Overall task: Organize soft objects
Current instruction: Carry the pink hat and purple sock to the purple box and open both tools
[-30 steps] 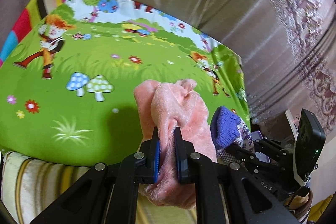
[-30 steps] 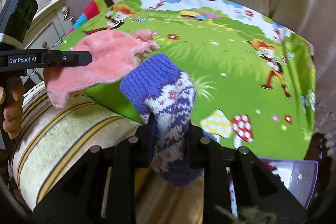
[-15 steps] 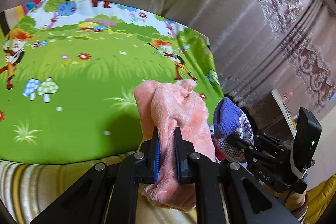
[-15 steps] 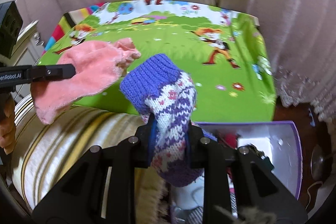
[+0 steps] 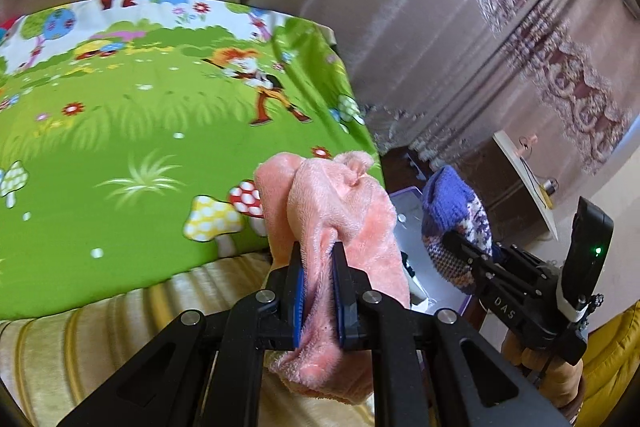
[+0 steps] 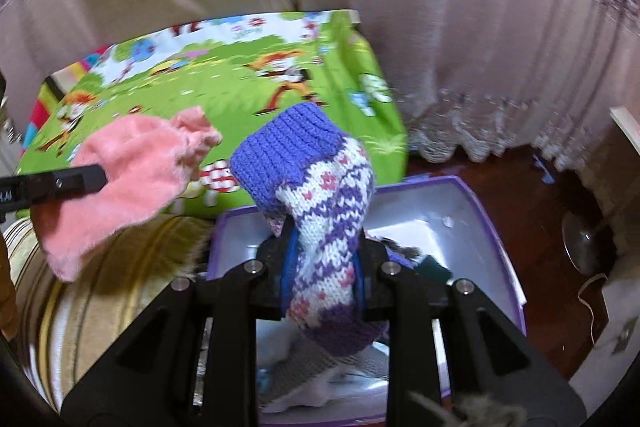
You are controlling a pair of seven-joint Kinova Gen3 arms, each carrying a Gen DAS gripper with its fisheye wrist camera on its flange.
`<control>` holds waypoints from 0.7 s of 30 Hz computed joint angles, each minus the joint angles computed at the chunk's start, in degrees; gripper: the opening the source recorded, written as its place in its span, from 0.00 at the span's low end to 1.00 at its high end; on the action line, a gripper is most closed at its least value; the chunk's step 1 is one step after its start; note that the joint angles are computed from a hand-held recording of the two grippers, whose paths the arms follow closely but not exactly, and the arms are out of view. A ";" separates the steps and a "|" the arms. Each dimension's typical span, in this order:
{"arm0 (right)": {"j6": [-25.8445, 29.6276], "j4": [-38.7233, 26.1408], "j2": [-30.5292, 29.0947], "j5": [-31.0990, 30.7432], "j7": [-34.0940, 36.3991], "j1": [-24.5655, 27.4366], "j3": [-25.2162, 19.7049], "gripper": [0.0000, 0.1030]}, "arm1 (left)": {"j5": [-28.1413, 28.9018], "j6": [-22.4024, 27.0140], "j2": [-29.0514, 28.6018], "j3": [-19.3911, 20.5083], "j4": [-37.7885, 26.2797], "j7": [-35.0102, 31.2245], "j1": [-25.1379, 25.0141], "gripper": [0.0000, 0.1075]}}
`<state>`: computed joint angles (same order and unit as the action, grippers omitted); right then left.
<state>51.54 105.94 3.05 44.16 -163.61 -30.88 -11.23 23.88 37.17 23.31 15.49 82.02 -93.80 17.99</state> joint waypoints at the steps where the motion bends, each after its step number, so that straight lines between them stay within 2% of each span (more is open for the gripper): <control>1: 0.92 0.43 -0.40 0.34 -1.02 0.07 0.16 0.27 | -0.48 0.46 0.64 -0.05 -0.99 0.41 0.74 0.11; 14: 5.47 3.89 -3.27 1.55 -6.92 3.77 -0.05 0.31 | -5.33 4.87 7.72 -0.14 -12.43 3.47 7.87 0.11; 17: 5.68 4.17 -3.56 1.45 -7.99 4.69 -0.05 0.37 | -5.77 5.99 9.54 -0.24 -15.26 4.51 8.97 0.22; 19: 6.42 4.25 -3.54 1.78 -9.14 5.02 -0.18 0.40 | -6.18 6.06 10.01 -0.57 -16.06 5.20 9.59 0.35; 21: 7.43 4.14 -3.52 1.81 -9.95 5.17 -0.31 0.48 | -6.22 5.69 10.05 -0.65 -16.00 5.83 9.74 0.51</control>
